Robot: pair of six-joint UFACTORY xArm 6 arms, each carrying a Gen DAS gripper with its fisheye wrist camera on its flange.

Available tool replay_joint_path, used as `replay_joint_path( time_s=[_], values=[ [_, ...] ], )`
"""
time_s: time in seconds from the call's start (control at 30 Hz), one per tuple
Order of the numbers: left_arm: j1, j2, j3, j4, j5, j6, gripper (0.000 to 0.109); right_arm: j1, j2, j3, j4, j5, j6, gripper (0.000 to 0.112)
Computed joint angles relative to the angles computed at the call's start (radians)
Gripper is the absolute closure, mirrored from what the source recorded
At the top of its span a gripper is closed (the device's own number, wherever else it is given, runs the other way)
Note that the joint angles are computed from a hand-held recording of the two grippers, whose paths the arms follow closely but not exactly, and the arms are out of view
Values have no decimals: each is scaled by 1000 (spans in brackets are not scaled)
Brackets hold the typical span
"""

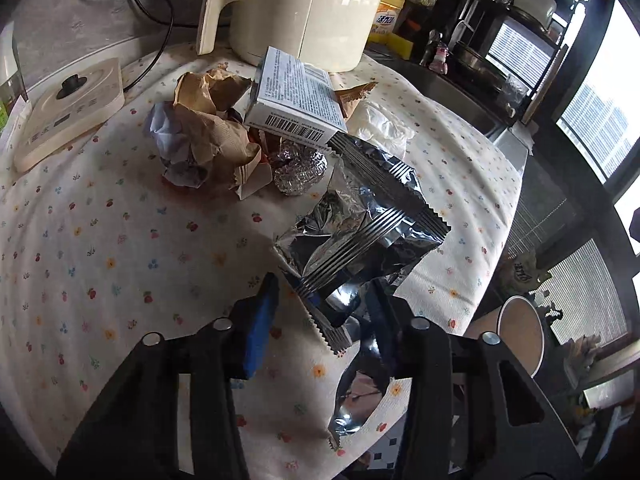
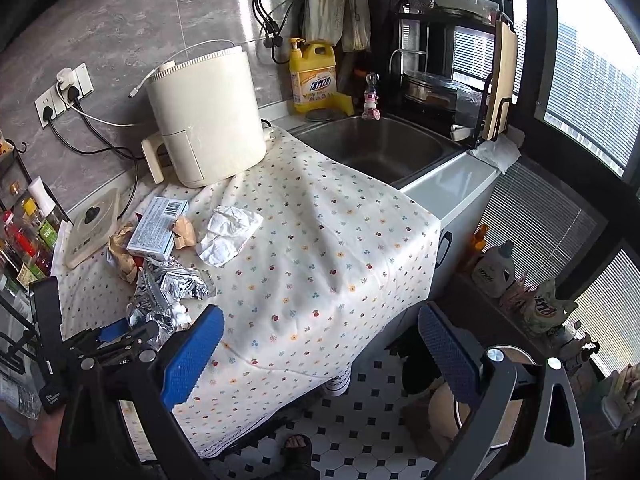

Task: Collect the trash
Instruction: 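Grasp the silver foil snack bag with the left gripper, then grasp a small foil scrap with the right gripper while the left lifts the snack bag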

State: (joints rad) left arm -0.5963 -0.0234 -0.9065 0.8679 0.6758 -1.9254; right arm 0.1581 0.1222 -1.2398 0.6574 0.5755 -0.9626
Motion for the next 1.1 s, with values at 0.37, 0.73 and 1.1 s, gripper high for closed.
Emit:
replay_joint_path(
  time_s=[0.37,0.73,1.1],
  values=[
    [-2,-197,168,26,70,-31,99,137,109,-64,-45,126,13,26],
    [-64,-408,313,28,231,-149,99,248,257,-192,-127,259,128,47],
    [-49,-407,292,76,217,-121,99,240,261,-271,-83,363,118,101]
  ],
)
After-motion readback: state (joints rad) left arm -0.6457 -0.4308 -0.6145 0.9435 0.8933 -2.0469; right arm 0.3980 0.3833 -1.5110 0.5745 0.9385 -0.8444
